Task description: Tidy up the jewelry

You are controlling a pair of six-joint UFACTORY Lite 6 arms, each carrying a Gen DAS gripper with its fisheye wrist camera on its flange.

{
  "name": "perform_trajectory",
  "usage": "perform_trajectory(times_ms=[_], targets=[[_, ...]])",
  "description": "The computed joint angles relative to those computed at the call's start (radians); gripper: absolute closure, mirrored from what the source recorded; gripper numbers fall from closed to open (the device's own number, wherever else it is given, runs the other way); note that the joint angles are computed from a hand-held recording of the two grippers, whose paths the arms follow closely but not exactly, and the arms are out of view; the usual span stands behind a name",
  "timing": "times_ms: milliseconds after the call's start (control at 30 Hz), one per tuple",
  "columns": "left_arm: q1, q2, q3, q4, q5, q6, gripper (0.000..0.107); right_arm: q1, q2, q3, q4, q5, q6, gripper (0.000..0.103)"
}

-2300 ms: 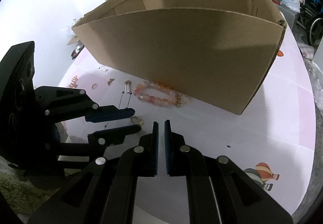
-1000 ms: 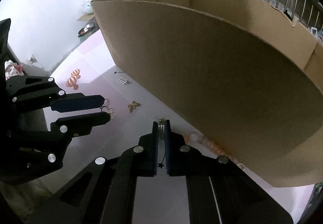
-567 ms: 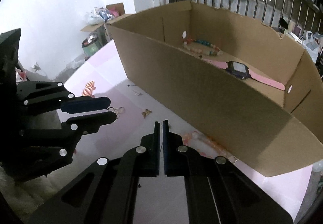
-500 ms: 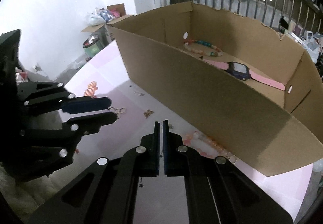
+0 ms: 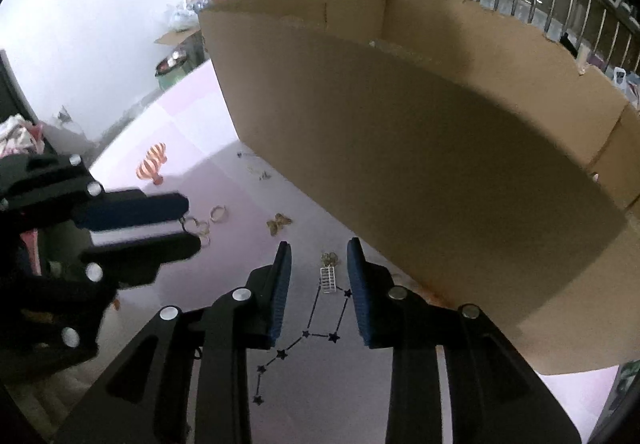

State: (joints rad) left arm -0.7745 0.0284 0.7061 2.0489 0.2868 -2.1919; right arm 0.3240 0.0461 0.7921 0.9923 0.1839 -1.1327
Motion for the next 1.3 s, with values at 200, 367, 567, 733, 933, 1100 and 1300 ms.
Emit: perform_trajectory(times_ms=[200, 367, 567, 733, 933, 1100, 1300], targets=[[0.021, 0.018, 0.014, 0.057, -0.014, -0.056, 0.091, -0.02, 0.004, 0.001, 0.102, 0.026, -0.07, 0.097], [0.006, -0.013, -0.014, 0.049, 0.008, -0.054, 0.091, -0.058, -0.071, -0.034, 0.168, 0.075, -0.118, 0.101], [-0.054, -0.092, -0.066, -0.055, 0.061, 0.028, 0.091, -0.085, -0.245, -0.103, 0.111, 0.124, -0.043, 0.101], [-0.114, -0.18, -0.083, -0.192, 0.098, 0.156, 0.091, -0.132, -0.407, -0.121, 0.052, 0.21, 0.032, 0.101], [-0.137, -0.251, -0.009, -0.301, 0.1, 0.33, 0.091, -0.222, -0.531, -0.068, 0.077, 0.285, 0.035, 0.101], [-0.096, -0.154, 0.167, -0.251, 0.044, 0.371, 0.091, -0.312, -0.483, -0.003, 0.19, 0.29, -0.065, 0.101], [-0.037, 0.139, 0.456, -0.223, -0.031, 0.404, 0.091, -0.387, -0.314, 0.066, 0.308, 0.281, -0.159, 0.101]])
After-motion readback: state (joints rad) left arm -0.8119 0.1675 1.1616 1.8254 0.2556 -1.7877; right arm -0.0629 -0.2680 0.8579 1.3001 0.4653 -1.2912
